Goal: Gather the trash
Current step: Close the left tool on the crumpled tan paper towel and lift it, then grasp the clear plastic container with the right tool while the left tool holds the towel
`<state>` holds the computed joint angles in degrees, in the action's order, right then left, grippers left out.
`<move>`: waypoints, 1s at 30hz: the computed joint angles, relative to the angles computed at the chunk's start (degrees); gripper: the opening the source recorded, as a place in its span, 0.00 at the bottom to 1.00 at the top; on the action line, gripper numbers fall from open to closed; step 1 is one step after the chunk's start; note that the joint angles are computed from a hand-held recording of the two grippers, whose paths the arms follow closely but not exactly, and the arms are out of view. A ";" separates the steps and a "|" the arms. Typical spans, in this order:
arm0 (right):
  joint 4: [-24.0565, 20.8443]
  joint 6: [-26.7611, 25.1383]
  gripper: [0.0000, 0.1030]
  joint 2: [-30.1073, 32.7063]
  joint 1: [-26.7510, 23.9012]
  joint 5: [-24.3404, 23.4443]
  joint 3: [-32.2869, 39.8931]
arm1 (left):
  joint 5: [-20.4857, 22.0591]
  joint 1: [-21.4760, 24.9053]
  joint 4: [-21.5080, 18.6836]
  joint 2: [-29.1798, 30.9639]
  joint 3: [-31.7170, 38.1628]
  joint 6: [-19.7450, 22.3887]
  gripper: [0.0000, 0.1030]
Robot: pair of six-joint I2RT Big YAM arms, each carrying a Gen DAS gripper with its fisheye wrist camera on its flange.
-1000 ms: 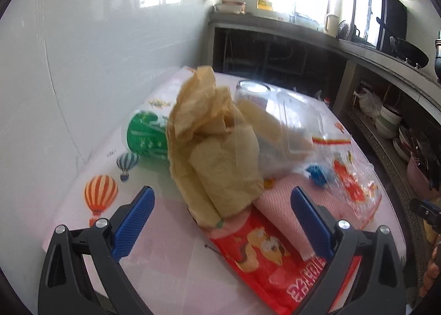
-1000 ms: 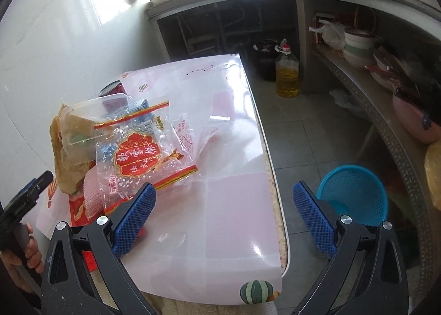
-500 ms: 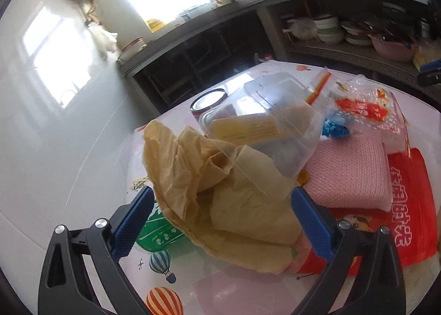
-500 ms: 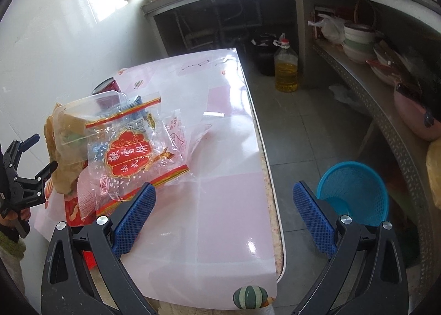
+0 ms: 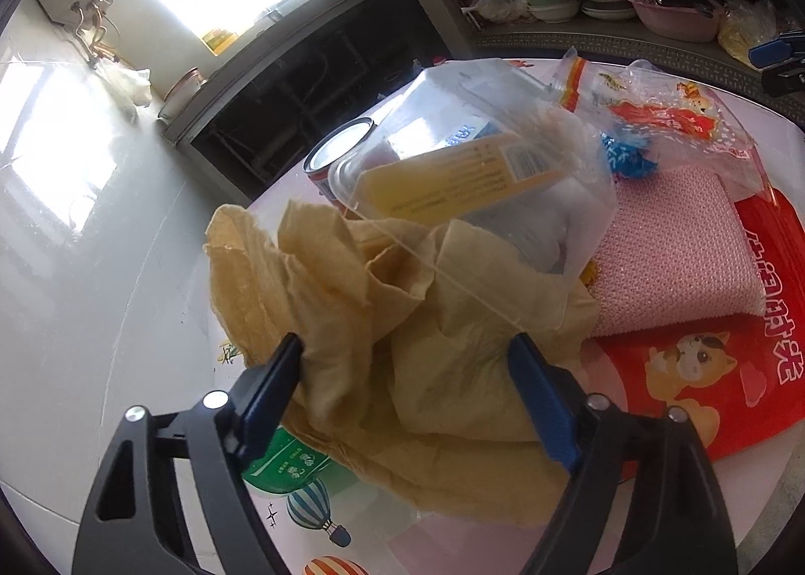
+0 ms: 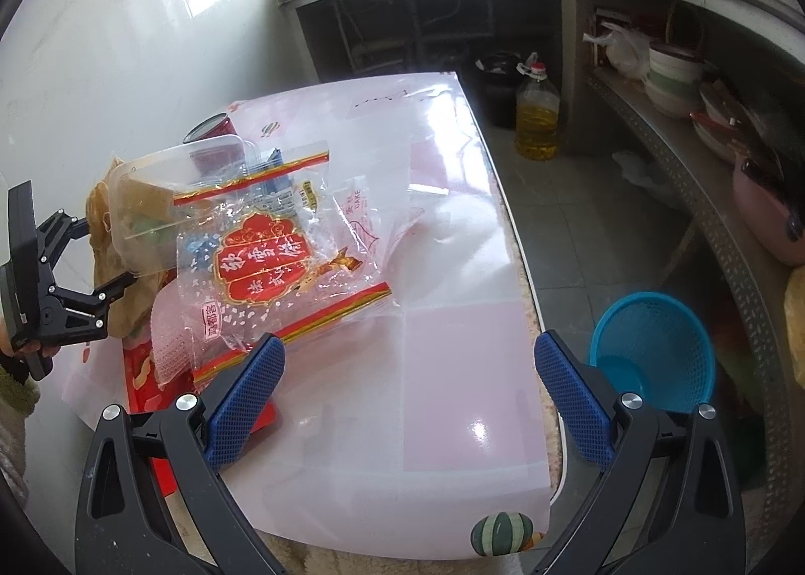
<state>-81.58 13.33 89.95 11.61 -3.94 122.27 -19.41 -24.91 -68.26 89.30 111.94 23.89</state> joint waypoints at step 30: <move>0.21 1.45 0.85 4.99 -5.22 -9.71 9.68 | -6.94 -0.64 -0.87 -13.40 -10.07 -36.35 0.05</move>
<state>-81.37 14.78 94.94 6.39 -13.65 131.96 -26.36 -25.55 -69.13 75.90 101.87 -12.46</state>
